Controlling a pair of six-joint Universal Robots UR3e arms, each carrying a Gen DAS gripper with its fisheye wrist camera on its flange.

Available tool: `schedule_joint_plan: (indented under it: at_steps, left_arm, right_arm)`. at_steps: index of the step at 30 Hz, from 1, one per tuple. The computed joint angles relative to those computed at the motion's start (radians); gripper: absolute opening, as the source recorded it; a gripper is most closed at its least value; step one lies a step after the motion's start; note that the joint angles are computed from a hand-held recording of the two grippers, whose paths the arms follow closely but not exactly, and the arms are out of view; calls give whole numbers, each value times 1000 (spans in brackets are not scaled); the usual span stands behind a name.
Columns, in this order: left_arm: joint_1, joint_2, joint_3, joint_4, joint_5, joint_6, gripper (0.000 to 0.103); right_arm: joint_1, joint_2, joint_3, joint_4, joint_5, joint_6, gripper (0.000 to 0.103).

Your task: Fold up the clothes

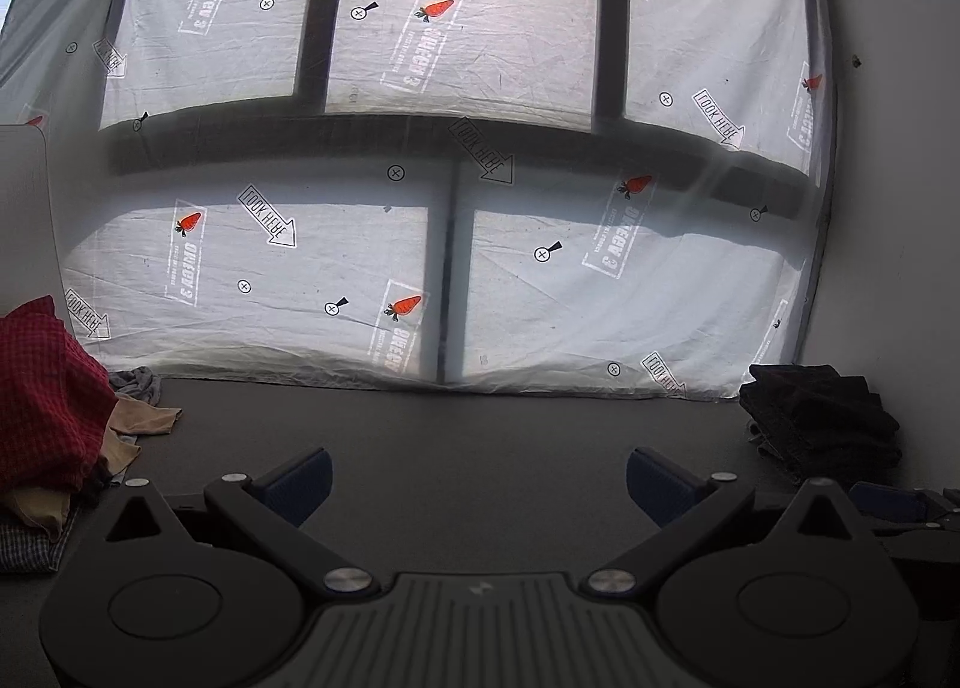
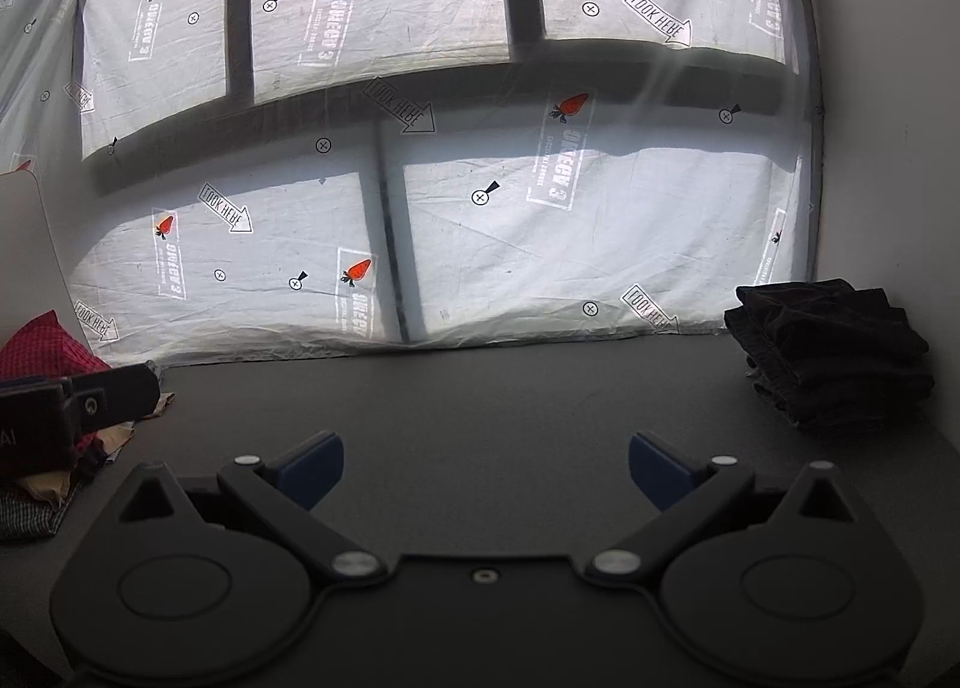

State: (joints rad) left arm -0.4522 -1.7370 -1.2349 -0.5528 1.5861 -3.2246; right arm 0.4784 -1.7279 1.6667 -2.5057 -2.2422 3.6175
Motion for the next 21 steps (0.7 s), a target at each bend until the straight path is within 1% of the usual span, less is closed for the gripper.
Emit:
schedule_joint_plan:
  at_steps: [3, 4, 5, 8, 12, 16, 18, 21]
  left_arm:
    - [117, 189, -191, -35, -106, 51, 103]
    - [142, 233, -225, -63, -120, 68, 103]
    - [167, 274, -254, -93, -131, 86, 103]
    - [251, 388, -337, -179, -186, 140, 103]
    - [391, 559, -451, -292, -282, 221, 103]
    - [512, 683, -505, -397, -362, 266, 103]
    - [580, 742, -532, -441, -419, 301, 103]
    - [625, 770, -538, -483, -464, 330, 103]
  right_arm:
    - [197, 103, -146, 186, -137, 194, 103]
    - [249, 135, -197, 251, -168, 257, 103]
    - [285, 160, -243, 318, -186, 314, 103]
    - [394, 255, -432, 577, -218, 519, 103]
    - [479, 338, -562, 732, -221, 625, 103]
    - [552, 429, -699, 889, -229, 724, 103]
    - [573, 453, -737, 935, -231, 756, 103]
    - [596, 487, -796, 1007, -242, 806, 103]
